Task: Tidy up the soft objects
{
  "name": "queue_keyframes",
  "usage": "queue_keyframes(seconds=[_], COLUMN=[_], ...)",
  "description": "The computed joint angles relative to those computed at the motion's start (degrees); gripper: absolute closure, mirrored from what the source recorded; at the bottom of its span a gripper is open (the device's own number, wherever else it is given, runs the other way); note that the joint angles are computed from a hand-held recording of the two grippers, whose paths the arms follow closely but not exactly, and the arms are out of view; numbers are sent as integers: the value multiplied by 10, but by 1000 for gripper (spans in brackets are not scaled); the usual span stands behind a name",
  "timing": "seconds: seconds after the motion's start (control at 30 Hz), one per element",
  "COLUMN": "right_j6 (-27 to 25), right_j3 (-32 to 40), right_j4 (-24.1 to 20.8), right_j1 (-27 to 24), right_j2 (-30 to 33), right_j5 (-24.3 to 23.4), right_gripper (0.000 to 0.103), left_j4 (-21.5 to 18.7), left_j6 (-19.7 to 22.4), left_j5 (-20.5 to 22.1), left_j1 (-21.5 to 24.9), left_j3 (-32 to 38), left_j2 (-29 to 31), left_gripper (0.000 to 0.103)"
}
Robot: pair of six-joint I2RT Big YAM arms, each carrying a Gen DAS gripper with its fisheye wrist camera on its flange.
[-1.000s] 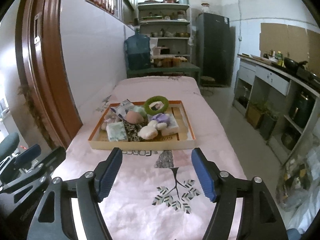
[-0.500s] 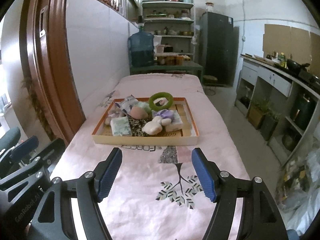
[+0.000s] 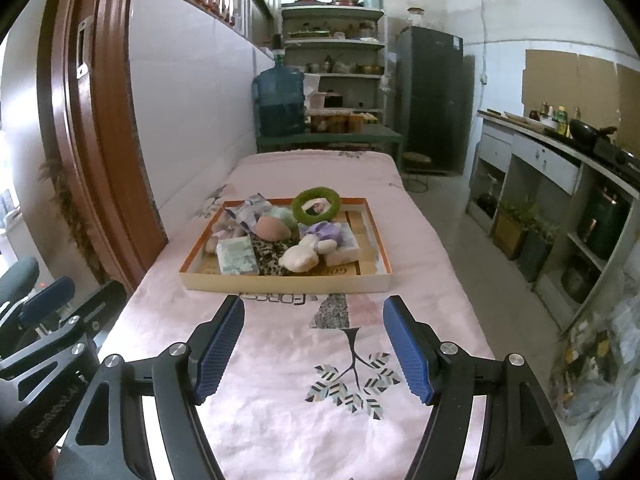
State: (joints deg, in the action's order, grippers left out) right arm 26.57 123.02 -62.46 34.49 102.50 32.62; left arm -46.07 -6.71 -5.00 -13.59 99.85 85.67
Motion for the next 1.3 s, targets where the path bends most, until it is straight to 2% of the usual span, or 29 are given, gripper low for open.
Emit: queue_keyframes(seconds=[1.3], right_j6=[1], right_j3=[0], right_j4=[2], right_j1=[2], right_j2=[3], right_j5=[-8], right_gripper=[29], left_j4=[2], left_j6=[0], left_j5=[1], left_j1=[1], left_j3=[-3], left_j2=[1], left_gripper=[41])
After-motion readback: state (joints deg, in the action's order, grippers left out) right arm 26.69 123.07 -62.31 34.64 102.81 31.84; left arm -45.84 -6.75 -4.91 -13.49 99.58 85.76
